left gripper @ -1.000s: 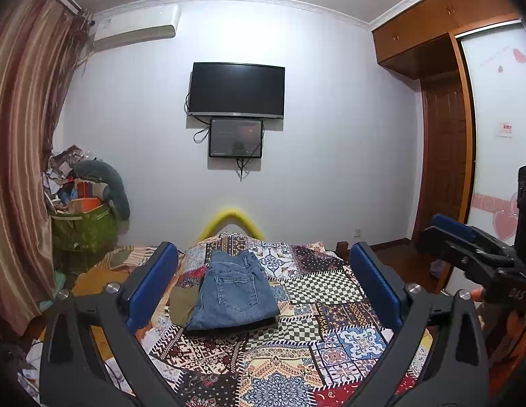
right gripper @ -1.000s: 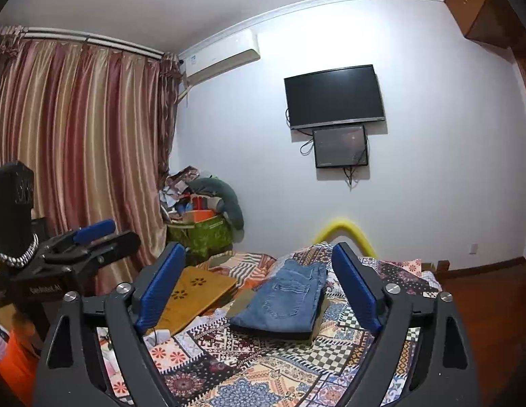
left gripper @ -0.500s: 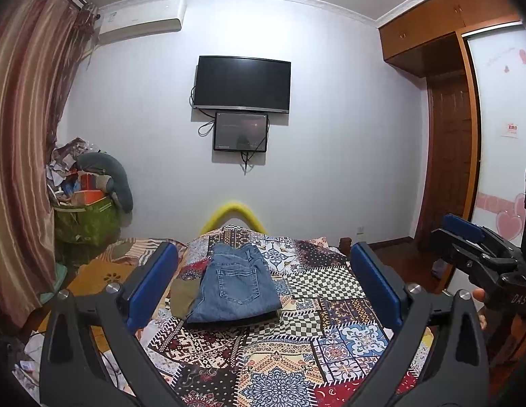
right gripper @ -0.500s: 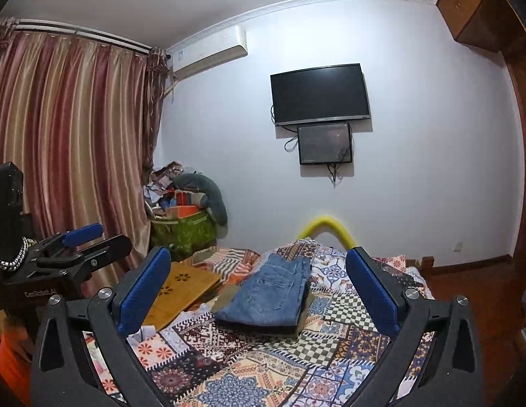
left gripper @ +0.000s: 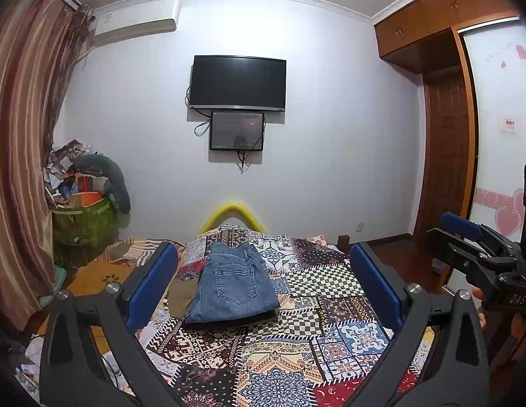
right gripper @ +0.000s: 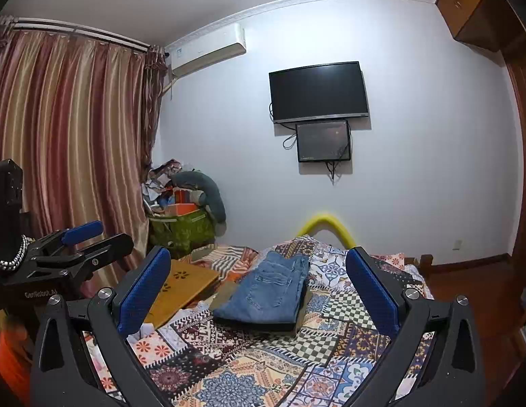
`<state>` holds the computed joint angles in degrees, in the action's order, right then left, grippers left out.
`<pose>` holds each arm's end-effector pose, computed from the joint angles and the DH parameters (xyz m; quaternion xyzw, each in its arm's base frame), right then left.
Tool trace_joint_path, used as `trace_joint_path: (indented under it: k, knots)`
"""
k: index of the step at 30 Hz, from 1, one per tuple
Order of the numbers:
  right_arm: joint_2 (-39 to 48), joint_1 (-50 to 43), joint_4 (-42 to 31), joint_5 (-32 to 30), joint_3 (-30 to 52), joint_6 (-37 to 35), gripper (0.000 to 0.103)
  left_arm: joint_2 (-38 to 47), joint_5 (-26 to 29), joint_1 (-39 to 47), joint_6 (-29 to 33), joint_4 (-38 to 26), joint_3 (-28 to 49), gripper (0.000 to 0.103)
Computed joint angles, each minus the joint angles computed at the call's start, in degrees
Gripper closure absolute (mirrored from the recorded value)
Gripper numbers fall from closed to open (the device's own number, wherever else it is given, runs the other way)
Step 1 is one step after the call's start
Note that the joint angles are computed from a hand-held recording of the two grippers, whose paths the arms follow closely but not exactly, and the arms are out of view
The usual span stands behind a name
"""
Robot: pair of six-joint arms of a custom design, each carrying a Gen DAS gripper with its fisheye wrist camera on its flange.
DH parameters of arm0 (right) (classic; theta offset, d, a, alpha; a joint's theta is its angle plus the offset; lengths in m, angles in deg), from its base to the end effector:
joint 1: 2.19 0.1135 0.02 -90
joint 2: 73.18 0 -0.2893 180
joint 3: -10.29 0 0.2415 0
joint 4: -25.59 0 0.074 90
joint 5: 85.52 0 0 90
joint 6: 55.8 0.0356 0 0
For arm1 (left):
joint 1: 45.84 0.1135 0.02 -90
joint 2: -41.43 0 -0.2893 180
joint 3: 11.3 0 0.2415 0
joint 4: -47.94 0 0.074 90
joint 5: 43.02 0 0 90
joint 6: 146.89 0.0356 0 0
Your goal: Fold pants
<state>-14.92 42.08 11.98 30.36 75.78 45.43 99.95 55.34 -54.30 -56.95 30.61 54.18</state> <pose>0.1632 0.1374 0.3781 -0.0634 0.7389 0.1548 0.6527 0.2130 -0.0369 0.3698 0.1027 0.7606 -0.1033 0.6327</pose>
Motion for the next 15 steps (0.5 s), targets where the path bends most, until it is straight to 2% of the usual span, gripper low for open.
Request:
trace_joint_path:
  k: [15]
  knots:
    - [-1.17,-0.95,-1.91,-0.54,0.21,0.45,0.000,0.43,-0.88,-1.33,0.72,-0.09,0.18,0.000]
